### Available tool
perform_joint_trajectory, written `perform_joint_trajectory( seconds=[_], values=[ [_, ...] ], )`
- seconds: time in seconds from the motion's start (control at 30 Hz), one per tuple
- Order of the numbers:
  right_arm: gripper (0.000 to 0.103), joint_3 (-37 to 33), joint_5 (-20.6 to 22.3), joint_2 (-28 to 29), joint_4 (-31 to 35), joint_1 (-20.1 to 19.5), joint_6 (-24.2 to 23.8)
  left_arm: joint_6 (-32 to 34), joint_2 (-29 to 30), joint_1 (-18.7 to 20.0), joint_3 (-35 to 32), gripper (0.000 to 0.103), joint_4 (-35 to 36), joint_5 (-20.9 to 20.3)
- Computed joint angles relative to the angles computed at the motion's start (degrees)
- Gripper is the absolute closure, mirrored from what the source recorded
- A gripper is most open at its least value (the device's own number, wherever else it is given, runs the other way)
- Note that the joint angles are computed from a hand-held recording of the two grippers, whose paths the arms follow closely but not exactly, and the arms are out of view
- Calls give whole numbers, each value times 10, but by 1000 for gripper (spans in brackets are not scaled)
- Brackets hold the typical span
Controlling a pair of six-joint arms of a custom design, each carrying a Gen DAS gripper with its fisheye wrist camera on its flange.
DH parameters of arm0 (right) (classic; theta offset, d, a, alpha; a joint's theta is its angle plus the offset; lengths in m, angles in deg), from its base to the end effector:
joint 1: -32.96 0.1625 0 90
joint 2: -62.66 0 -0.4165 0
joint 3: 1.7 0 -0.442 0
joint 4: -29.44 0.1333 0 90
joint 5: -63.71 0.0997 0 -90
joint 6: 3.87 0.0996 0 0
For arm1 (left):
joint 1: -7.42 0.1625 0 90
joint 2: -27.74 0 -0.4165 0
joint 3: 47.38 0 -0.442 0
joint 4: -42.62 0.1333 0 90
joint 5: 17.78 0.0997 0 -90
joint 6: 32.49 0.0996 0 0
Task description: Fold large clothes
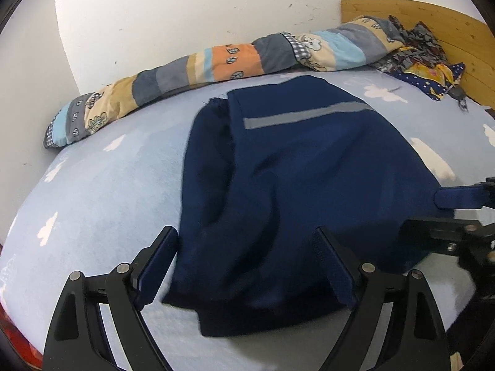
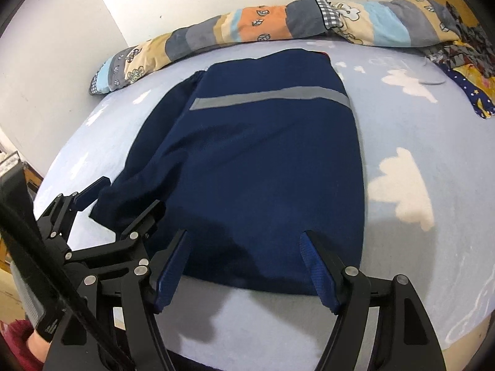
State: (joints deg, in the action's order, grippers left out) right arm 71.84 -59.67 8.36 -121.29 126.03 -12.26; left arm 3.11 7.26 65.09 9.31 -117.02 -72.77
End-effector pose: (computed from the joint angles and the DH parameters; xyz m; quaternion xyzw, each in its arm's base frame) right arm 0.1207 -0.7848 0.3588 -0.0118 -0.9015 0.3265 0.2840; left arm -0.3070 -0.8412 0.0340 0.4386 0.8059 -0.2660 0.2958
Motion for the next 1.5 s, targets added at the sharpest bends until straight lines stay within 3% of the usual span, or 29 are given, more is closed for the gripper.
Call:
perform_joint_trajectory(
  seconds=[0.17, 1.5],
  values=[
    [25, 8, 2, -2, -4, -3, 9, 44, 6, -6, 18, 13, -45, 22],
    [22, 8, 16, -2, -4, -7, 20, 25, 8, -4, 10, 10, -31, 19]
  ],
)
